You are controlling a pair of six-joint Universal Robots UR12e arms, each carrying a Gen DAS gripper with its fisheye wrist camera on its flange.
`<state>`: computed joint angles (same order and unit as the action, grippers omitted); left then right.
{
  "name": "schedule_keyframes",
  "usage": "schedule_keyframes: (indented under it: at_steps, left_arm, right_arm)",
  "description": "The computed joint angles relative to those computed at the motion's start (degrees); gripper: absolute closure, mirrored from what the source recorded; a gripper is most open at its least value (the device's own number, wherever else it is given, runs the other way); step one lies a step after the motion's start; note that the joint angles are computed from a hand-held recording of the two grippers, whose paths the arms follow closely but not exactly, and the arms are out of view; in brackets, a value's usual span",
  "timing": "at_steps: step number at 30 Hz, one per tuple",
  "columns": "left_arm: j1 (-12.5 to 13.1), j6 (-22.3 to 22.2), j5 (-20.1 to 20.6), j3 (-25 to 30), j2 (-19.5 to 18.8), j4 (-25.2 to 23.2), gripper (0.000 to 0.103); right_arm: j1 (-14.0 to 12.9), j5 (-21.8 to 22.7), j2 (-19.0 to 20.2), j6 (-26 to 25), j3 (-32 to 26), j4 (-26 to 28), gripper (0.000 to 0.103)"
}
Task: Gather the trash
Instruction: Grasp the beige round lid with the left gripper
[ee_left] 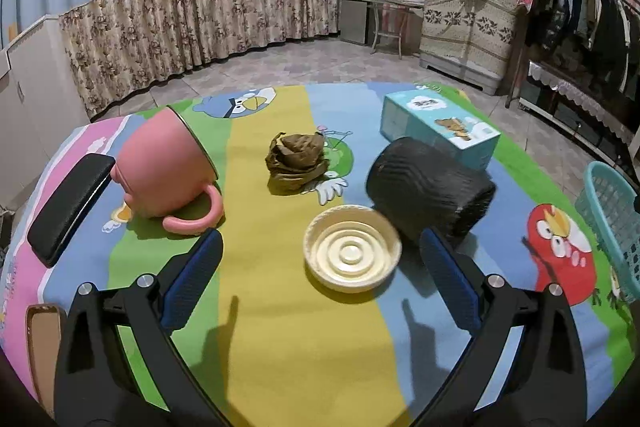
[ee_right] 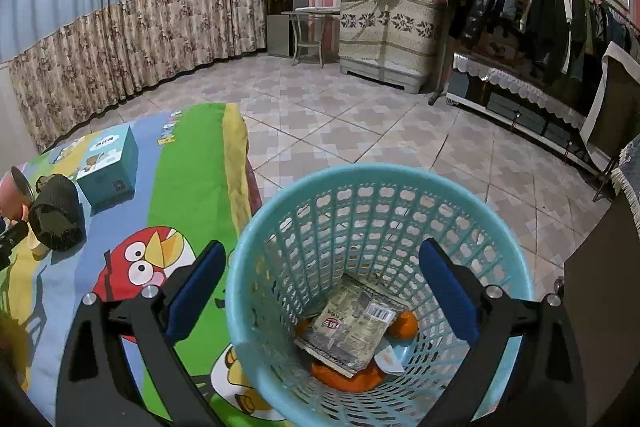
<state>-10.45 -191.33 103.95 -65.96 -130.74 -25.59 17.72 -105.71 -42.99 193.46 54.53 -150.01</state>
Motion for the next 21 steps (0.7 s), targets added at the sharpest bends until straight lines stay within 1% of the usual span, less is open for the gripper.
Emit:
schedule_keyframes:
  at_steps: [2,5,9,11,12,14,15,16,19,21]
  left_arm:
    - [0.37,-0.18,-0.59,0.63,-0.33,-1.44,0.010]
    - [1.10,-0.41,-3.65,1.58,-0.71,-4.50,0.013]
    - [1.14,1.21,-4.82,1.82,-0.87,-5.70,0.013]
    - [1.04,2.05,-5.28,2.49,-1.18,-7.12,0.013]
    - [0.99,2.30,-5.53,2.82,-1.33,-7.95,0.015]
    - [1.09,2.88,-6.73,3.59,-1.65,-9.78,0.028]
    - [1.12,3.13,-7.30,3.86,-1.78,-10.53,0.030]
    - [1.19,3.50,-8.05,4.35,-1.97,-11.65,0.035]
    - [1.11,4.28,-8.44,4.50,-2.08,-11.68,0.043]
    - [1.13,4.73,-8.93,4.24,-1.95,-11.13,0.043]
  right_arm:
    - [0.04,0.03,0.20,-0.01,-0.33,0.35,0.008]
    - [0.10,-0.13,0.40,-0.28,-0.73,0.70,0.008]
    - [0.18,-0.32,0.55,0.02,-1.00,1.14,0.008]
    - [0.16,-0.15,0.58,0.59,-0.98,1.24,0.008]
    - [0.05,0.16,0.46,1.03,-0.76,1.10,0.008]
    - [-0.06,0.83,0.36,1.75,-0.61,0.91,0.008]
    - [-0.20,1.19,0.30,1.84,-0.42,0.77,0.008]
    - [-0.20,1.38,0.31,2.02,-0.40,0.82,0.008]
    - [-0.09,1.82,0.36,2.20,-0.36,0.80,0.008]
    - [0.12,2.49,0.54,2.25,-0.63,0.80,0.008]
